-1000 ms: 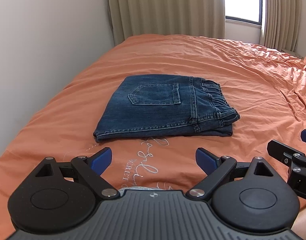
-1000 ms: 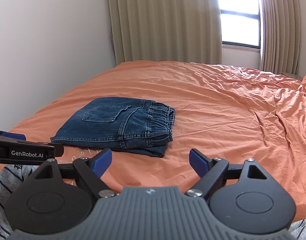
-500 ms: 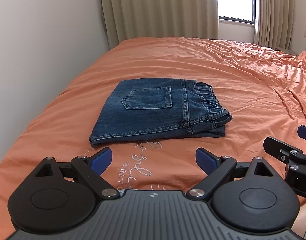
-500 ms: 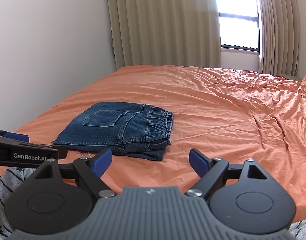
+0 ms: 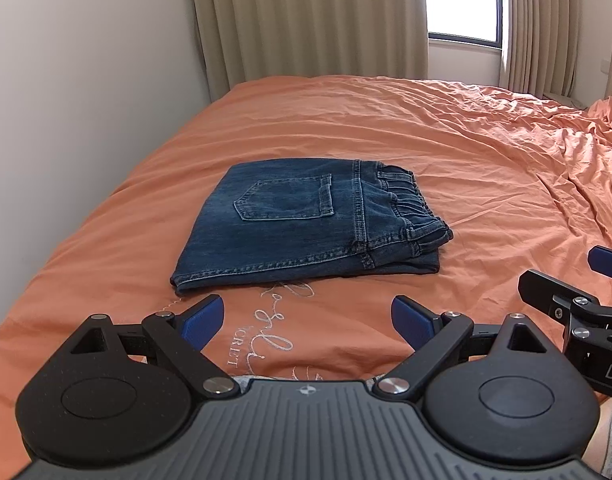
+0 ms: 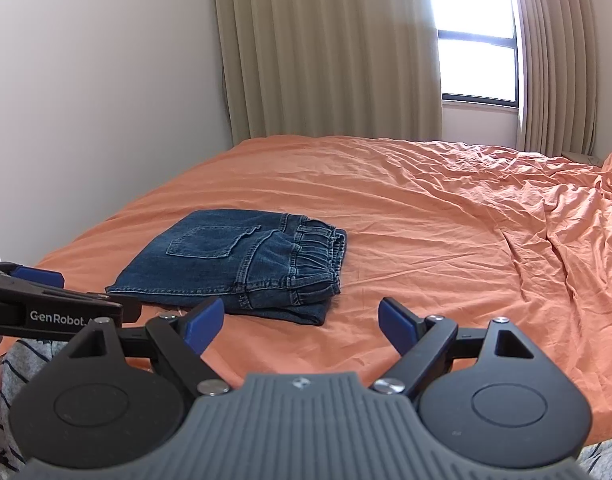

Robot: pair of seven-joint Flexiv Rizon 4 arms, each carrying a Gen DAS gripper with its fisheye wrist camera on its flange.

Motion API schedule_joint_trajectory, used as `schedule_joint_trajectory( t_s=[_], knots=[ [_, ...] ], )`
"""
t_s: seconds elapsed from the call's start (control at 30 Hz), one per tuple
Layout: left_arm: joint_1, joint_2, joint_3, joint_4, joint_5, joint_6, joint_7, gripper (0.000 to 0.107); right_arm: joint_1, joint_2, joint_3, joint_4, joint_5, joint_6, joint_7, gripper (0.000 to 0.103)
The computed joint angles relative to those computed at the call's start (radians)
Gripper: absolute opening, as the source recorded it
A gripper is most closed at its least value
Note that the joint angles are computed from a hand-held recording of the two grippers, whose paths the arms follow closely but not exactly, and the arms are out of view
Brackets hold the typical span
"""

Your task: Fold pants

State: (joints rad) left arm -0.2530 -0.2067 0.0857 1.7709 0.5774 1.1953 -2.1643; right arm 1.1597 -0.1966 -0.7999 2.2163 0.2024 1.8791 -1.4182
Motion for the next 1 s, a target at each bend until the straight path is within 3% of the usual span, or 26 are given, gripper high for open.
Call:
schedule_joint_trajectory(
  t_s=[1.0],
  knots=[
    [-0.002, 0.011, -0.010, 0.002, 0.006, -0.009, -0.007, 0.103, 0.032, 0.017, -0.024, 0.009, 0.030, 0.011, -0.037, 0.081]
  ],
)
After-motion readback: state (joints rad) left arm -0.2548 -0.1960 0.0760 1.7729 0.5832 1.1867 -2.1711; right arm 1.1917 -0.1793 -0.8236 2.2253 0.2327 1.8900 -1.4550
